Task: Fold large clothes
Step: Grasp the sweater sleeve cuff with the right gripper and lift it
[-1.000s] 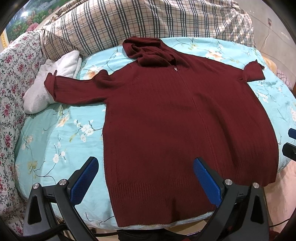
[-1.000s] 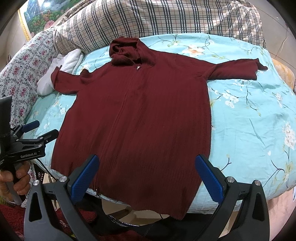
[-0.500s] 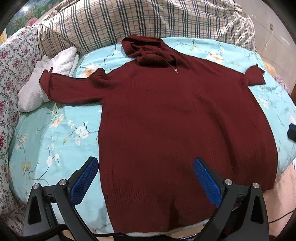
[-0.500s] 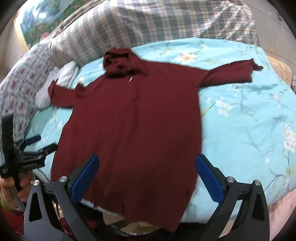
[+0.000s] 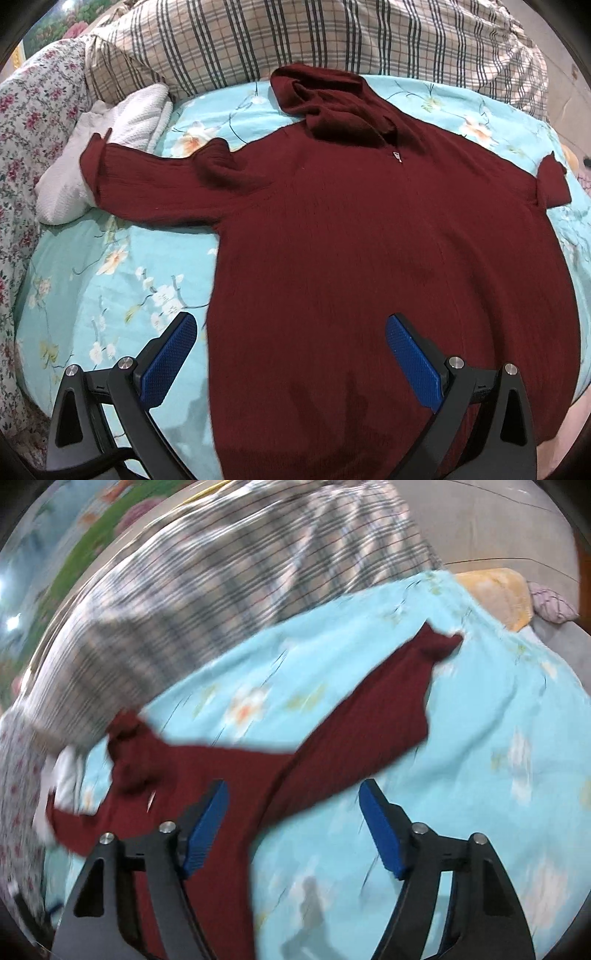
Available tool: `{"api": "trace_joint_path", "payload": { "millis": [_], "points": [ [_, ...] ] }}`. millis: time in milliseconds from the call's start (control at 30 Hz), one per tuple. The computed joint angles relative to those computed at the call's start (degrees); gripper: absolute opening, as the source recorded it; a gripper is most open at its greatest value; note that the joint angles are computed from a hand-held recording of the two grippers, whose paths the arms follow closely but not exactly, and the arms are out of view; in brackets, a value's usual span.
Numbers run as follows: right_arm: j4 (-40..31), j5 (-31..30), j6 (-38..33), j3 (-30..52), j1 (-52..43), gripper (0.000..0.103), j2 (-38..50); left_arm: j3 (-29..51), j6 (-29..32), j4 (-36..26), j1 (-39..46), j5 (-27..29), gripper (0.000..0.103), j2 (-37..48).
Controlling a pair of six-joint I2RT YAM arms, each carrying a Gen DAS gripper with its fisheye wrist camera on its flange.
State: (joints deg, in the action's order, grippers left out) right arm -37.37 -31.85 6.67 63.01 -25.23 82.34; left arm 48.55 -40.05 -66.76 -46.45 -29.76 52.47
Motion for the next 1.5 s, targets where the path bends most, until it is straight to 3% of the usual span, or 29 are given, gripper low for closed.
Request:
{"api": "trace_joint_path", "payload": {
  "millis": [67,133,367,600,767,833,867,933,1067,1267,1500],
  "points": [
    [3.87,0.5,2.34,4.73,-1.08,0.069,7.6,-0.33,2.09,2.56,1.85,0.93,0.102,2.13],
    [6.0,1.76,4.57,9.83,-1.98,0.057,14.71,-0.51,4.12,5.51,3.65,1.87,0.102,4.51],
    [6.21,6.61,6.76,30.74,-2.29,0.053,35.95,0.33,8.46,14.42,7.86,5.61,0.102,13.51],
    [-1.34,9.32,9.33,55.42,-2.65,0.043,55.56,2.1,9.08,19.36,8.12,7.75,0.102,21.02],
    [-10.05,13.45,7.05,70.59,-1.74,0.04,66.05,2.66,11.0,22.34,9.39,9.35,0.102,24.11],
    [-12.04,15.81,6.51,73.5,-1.55,0.027,68.5,2.97,11.13,22.84,9.5,9.65,0.102,24.95],
    [-11.33,15.64,6.67,72.87,-1.73,0.024,68.54,3.08,11.35,22.96,9.8,9.81,0.102,25.07],
    [-8.05,14.44,7.02,68.19,-2.34,0.004,66.21,3.19,11.6,23.2,10.35,9.99,0.102,24.98],
    [-0.29,8.64,6.08,55.22,-2.5,0.004,57.48,2.65,12.27,23.44,11.48,10.62,0.102,23.58],
    [3.6,-4.16,2.88,38.29,1.51,0.003,42.02,1.28,12.18,22.81,12.84,11.66,0.102,19.06],
    [7.28,-17.19,6.1,19.53,15.88,0.003,23.98,-1.24,14.79,22.6,19.28,18.37,0.102,11.32]
  ]
}}
